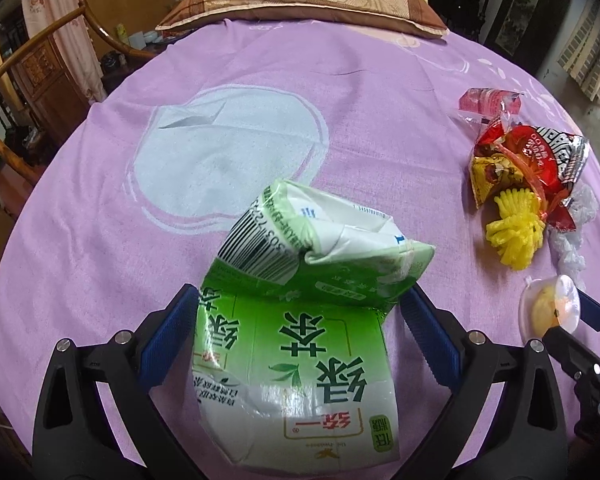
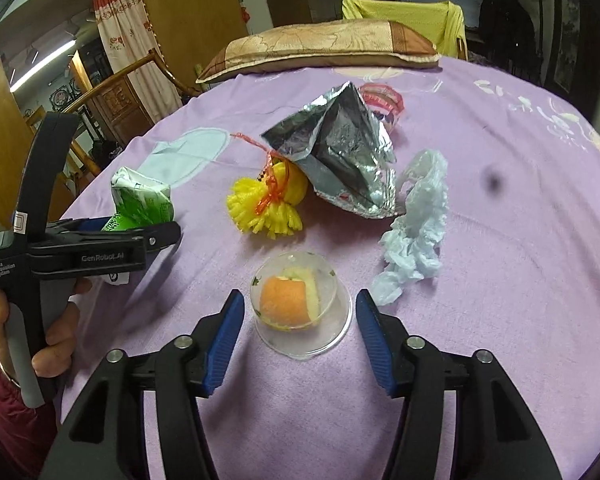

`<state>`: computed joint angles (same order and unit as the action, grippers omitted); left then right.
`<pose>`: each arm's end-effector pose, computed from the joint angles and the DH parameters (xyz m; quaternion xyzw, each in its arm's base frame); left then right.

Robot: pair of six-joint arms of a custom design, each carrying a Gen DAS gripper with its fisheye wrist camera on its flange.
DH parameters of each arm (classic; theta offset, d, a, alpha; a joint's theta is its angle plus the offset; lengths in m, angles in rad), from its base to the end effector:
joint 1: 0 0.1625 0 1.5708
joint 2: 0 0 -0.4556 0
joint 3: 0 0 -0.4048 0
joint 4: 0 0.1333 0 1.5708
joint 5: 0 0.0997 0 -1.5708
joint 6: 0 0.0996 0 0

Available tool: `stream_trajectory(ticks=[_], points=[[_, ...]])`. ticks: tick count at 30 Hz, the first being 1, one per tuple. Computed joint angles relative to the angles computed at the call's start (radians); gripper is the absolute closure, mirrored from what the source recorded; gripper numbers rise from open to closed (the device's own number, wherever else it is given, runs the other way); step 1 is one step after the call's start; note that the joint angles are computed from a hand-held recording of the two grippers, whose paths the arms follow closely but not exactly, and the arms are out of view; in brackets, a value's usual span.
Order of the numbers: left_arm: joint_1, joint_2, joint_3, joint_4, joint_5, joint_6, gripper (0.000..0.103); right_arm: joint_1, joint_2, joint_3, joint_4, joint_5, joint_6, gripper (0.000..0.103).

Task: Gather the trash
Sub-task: 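Drop the green carton into the red basket with the left gripper while the right gripper holds the clear cup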

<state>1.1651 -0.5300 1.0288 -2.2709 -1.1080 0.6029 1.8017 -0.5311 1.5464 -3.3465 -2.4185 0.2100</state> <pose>-0.1777 -0.8641 0.1318 0.4478 0.8590 -0.0749 0.2367 0.2228 -0.6913 0.0703 -0.1438 -0.8480 0.4136 0.2987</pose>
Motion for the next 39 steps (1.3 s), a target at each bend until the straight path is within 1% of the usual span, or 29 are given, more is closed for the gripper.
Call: stream_trajectory(ticks=[1, 3, 4, 5, 6, 8, 9, 10, 12, 14, 18, 24, 27, 31, 34, 36, 38, 39], points=[[-0.004, 0.003, 0.005, -0.012, 0.016, 0.004, 0.007, -0.005, -0.004, 0.002, 0.016, 0.013, 0.015, 0.045], [-0.006, 0.004, 0.009, -0.022, 0.026, 0.013, 0.007, -0.011, -0.01, 0.006, 0.025, 0.032, 0.033, 0.045], [-0.005, 0.002, 0.011, -0.023, 0.017, 0.019, 0.01, -0.011, -0.009, 0.008, 0.012, 0.033, 0.029, 0.05], [-0.002, -0.005, 0.017, -0.03, -0.01, 0.03, 0.016, -0.009, -0.007, 0.012, -0.019, 0.04, 0.013, 0.05], [0.002, -0.015, 0.027, -0.04, -0.036, 0.04, 0.015, -0.005, -0.001, 0.008, -0.041, 0.032, -0.006, 0.05], [0.005, -0.042, 0.072, -0.118, -0.083, 0.063, 0.015, 0.009, 0.013, -0.004, -0.078, 0.008, -0.054, 0.05], [0.007, -0.053, 0.09, -0.146, -0.103, 0.071, 0.015, 0.014, 0.019, -0.009, -0.093, 0.003, -0.079, 0.05], [0.011, -0.069, 0.108, -0.167, -0.138, 0.075, 0.015, 0.016, 0.021, -0.011, -0.103, 0.005, -0.092, 0.05], [0.02, -0.089, 0.113, -0.145, -0.186, 0.044, 0.015, 0.019, 0.021, -0.011, -0.111, 0.01, -0.104, 0.05], [0.022, -0.107, 0.119, -0.126, -0.203, 0.02, 0.015, 0.02, 0.015, -0.004, -0.116, 0.019, -0.099, 0.05], [0.017, -0.161, 0.18, -0.201, -0.189, 0.021, 0.015, 0.024, 0.007, 0.015, -0.164, 0.036, -0.104, 0.05], [0.024, -0.232, 0.248, -0.269, -0.166, 0.014, 0.015, 0.038, 0.012, 0.027, -0.225, 0.059, -0.146, 0.05], [0.041, -0.282, 0.282, -0.306, -0.154, 0.001, 0.015, 0.045, 0.02, 0.025, -0.244, 0.068, -0.169, 0.05], [0.075, -0.339, 0.304, -0.327, -0.145, -0.022, 0.017, 0.061, 0.042, 0.008, -0.297, 0.056, -0.22, 0.05], [0.104, -0.376, 0.316, -0.35, -0.115, -0.032, 0.017, 0.068, 0.051, -0.001, -0.306, 0.072, -0.213, 0.05], [0.124, -0.386, 0.307, -0.342, -0.104, -0.047, 0.017, 0.068, 0.058, -0.014, -0.291, 0.091, -0.207, 0.05], [0.152, -0.382, 0.272, -0.282, -0.121, -0.084, 0.017, 0.067, 0.073, -0.046, -0.248, 0.092, -0.205, 0.05], [0.163, -0.372, 0.251, -0.251, -0.127, -0.101, 0.021, 0.068, 0.078, -0.057, -0.232, 0.087, -0.202, 0.05]])
